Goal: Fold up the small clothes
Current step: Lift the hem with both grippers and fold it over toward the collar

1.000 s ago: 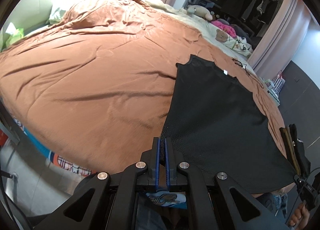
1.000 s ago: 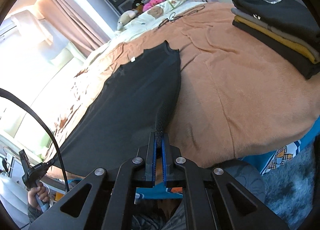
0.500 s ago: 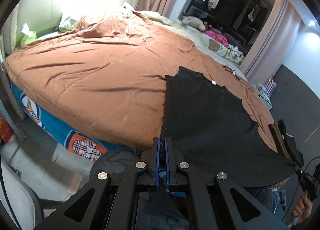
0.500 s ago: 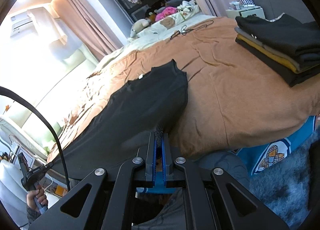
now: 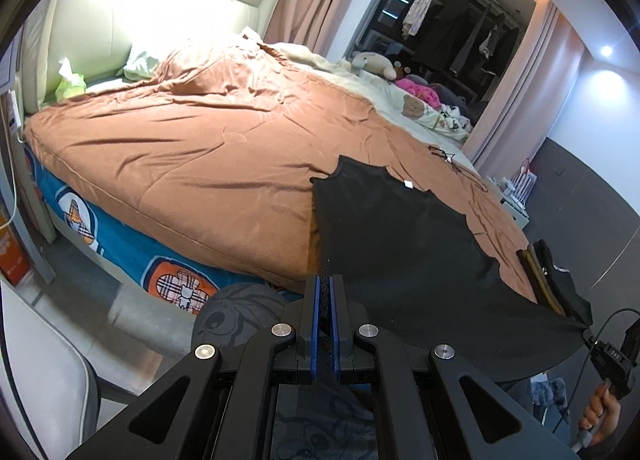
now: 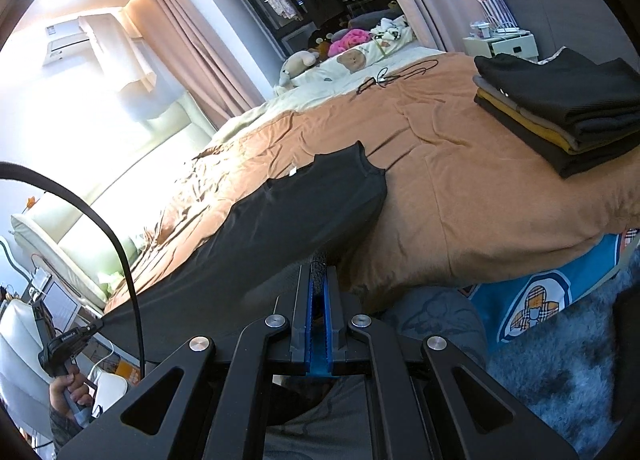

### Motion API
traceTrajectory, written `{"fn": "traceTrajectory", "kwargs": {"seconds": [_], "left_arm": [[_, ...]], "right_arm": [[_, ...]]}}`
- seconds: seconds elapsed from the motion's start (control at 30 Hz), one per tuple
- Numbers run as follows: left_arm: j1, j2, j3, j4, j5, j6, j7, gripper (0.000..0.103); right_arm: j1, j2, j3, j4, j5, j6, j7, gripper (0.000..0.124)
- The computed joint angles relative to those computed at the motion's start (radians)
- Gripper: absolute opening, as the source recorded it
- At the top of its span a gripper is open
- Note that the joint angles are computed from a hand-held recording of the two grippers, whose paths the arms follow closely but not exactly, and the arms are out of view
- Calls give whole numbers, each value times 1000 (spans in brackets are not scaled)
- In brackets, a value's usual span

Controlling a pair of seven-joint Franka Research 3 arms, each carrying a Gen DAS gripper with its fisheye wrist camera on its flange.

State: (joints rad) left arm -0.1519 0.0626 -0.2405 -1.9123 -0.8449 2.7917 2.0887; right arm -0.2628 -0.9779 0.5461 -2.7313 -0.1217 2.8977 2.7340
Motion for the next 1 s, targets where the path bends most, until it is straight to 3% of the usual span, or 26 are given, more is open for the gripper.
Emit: {"fn": "traceTrajectory", "kwargs": {"seconds": [0.2,0.5,0.8,1.0], "left_arm": [[-3,13,-1,12,10,8,-1,4],[16,147,-32,179,207,-15,-166,4],[0,363,-52,498,494,-108,-397,4],[-45,555,-46,799,660,-229,-521,5]], "right_arm": [[-11,9,-2,-10,1,26,-1,1],[-74,121,-30,53,5,77,-54,1],[-185,305,-24,201,-22,105,-100,1],[-228,427,-30,288,-66,108,-97,1]]}}
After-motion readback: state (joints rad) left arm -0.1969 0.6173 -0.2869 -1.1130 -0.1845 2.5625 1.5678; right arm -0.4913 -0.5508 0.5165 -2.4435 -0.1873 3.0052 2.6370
